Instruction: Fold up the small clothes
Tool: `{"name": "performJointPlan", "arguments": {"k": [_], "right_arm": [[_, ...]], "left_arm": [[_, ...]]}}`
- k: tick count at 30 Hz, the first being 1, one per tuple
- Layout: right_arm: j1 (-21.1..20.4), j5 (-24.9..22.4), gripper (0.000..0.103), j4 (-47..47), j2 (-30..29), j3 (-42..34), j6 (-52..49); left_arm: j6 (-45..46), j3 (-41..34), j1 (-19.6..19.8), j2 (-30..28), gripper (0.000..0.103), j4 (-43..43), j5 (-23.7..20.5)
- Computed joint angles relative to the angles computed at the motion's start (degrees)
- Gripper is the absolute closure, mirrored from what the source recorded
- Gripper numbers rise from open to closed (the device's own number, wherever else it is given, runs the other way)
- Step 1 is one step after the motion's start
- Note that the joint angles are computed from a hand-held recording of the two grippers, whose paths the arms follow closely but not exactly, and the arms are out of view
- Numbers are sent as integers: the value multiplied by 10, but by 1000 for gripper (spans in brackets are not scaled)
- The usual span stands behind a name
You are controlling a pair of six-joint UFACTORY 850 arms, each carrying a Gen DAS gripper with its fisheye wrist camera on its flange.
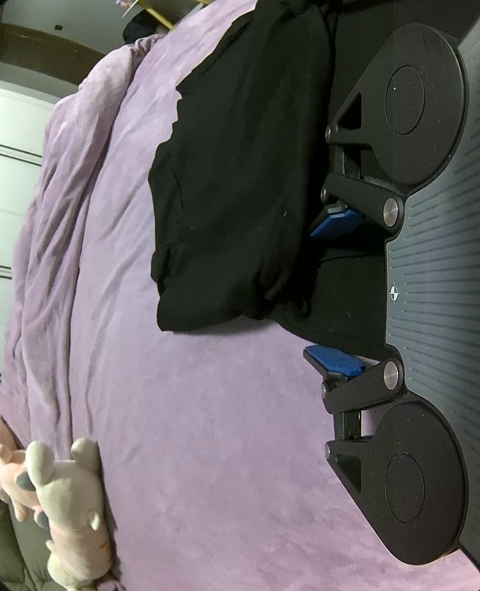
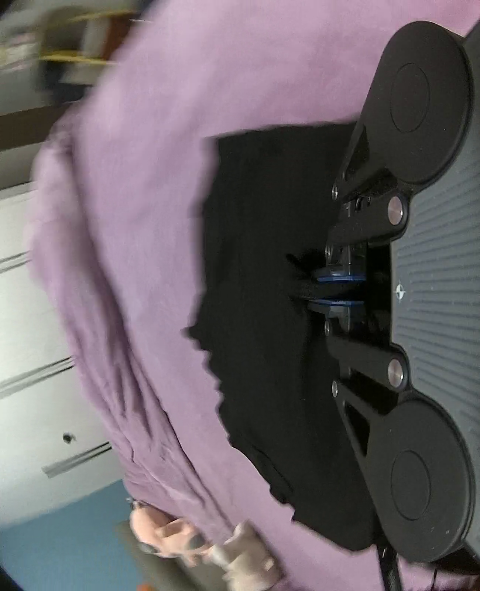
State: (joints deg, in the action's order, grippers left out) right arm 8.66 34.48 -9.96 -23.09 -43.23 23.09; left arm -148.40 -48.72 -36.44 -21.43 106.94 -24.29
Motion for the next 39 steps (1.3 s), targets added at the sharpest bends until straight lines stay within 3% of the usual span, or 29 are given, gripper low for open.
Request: {"name": "performJointPlan", "arguments": {"k": [1,3,5,6,8,10,13,15,18,21,23,25,30,32,34,37,39], "right_arm": [[7,38,95,44,20,17,-60],[27,157,95,132,48,56,-160],[28,203,93,160,61,76,-173],[24,201,90,167,63,81,-165],[15,172,67,184,58,85,-158],[-5,118,62,165,48,86,-114],[-43,71,62,65,35,85,41],[-64,75,61,-17,20,77,153],[-72,73,60,-54,4,61,222],[-71,59,64,-52,2,55,221],[-59,38,83,-9,3,50,165],[-50,2,89,43,14,49,92],[-54,29,88,56,40,72,95],[-72,59,76,-14,45,83,185],[-84,67,69,-72,36,78,258],[-84,39,71,-107,10,53,306],[-77,33,79,-87,1,44,293]], "left_arm": [[8,-2,0,-1,34,-7,-1],[17,-5,0,-2,34,-15,-1],[13,-4,2,-3,34,-12,-2],[9,-4,3,-3,34,-10,-1],[-10,-2,5,-3,34,7,2],[-17,0,7,-2,33,20,3],[-9,1,9,-2,33,23,2],[-7,0,11,-2,33,20,5],[0,-4,12,-2,33,-1,2],[-17,-3,16,-2,33,3,8],[-14,-5,18,-3,33,-4,9],[-2,-9,18,-5,33,-15,7],[-1,-13,21,-7,33,-18,8],[-6,-12,22,-8,33,-13,8],[-4,-14,22,-10,33,-9,6],[8,-22,25,-14,33,-18,6],[-6,-24,29,-16,33,-12,5]]}}
